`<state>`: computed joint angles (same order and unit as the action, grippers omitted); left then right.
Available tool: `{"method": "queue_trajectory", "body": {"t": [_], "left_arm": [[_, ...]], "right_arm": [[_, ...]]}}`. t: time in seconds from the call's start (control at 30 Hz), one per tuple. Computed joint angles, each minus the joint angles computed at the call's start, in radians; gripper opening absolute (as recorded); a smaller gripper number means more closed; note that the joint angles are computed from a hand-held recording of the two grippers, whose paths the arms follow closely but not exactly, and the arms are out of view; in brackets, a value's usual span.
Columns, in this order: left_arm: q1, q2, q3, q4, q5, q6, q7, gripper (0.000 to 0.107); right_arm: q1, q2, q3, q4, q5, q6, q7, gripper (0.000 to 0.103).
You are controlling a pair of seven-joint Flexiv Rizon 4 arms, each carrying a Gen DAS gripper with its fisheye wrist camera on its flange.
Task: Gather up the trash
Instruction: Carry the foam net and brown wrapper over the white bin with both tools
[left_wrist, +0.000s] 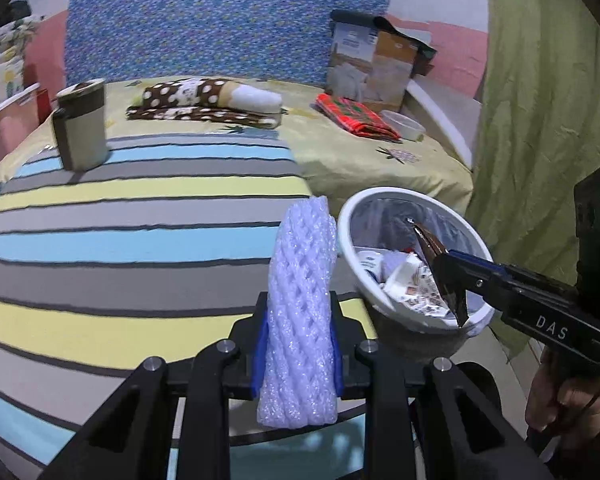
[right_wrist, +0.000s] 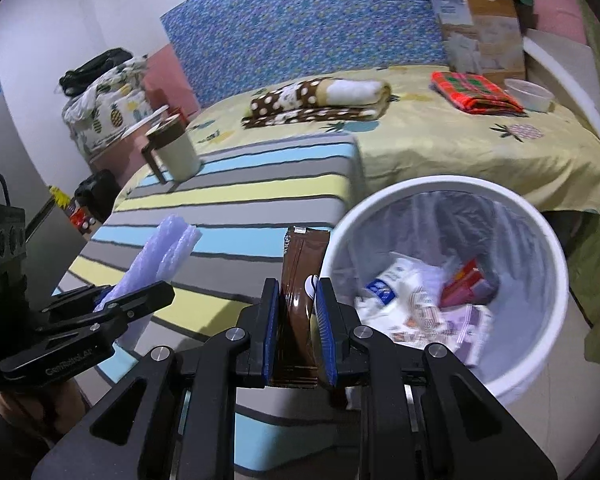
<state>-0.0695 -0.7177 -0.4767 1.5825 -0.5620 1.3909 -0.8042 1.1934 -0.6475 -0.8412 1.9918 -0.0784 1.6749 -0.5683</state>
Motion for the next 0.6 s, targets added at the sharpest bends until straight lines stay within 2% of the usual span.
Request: {"method": "queue_trajectory", "body": {"t": [0.27,0.6], "left_arm": [[-0.050,-0.025,0.011,-0.055,0.023,-0.043,0.011,0.025],[-0.145,-0.084,0.082,-0.181,0.060,-0.133,-0.017,0.026]], "right_arm": [[0.086,-0.012,-0.108,0.074,0.066,0.003,0.033,0.021],[0.090,-0.009,-0.126,0.122,0.116,0.007,0.040,0.021]]}}
